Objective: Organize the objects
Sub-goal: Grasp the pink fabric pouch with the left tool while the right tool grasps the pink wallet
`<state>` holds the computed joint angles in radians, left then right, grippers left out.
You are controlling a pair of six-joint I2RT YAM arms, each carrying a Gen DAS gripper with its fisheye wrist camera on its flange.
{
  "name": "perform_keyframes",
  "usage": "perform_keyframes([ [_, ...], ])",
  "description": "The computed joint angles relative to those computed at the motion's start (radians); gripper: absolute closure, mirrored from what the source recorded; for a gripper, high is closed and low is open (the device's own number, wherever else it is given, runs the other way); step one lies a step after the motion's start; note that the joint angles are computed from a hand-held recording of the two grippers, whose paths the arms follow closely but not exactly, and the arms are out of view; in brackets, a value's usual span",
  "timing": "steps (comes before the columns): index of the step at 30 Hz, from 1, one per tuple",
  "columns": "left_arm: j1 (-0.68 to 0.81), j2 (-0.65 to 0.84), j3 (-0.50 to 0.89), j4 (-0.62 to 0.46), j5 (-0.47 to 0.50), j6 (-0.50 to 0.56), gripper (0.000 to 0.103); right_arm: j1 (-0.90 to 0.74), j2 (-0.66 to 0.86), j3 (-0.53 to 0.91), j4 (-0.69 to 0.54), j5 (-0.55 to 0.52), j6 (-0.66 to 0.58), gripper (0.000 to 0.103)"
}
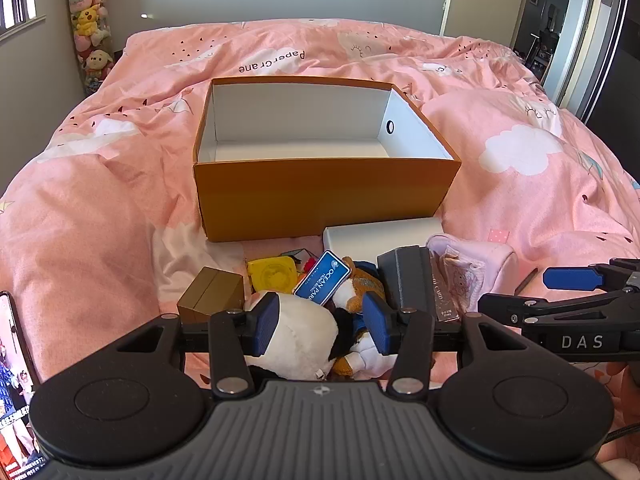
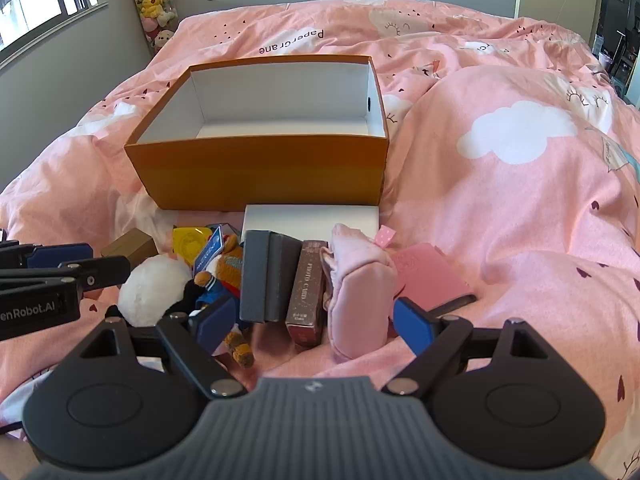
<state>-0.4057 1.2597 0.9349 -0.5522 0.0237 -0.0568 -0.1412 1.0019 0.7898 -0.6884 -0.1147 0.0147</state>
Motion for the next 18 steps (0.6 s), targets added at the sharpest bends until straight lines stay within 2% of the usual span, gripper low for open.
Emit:
perform_keyframes([
  [12,-0.003,0.003,0.002,-0.002,0.001,-0.001,0.046,0.003,0.003,-0.001,-0.001,0.001,0.004,0.016],
  [18,-0.007,0.033,0.028,-0.006,0.042,0.008,0.049,-0.026,0.029,0.010,-0.006,-0.011,0.003,0.016],
])
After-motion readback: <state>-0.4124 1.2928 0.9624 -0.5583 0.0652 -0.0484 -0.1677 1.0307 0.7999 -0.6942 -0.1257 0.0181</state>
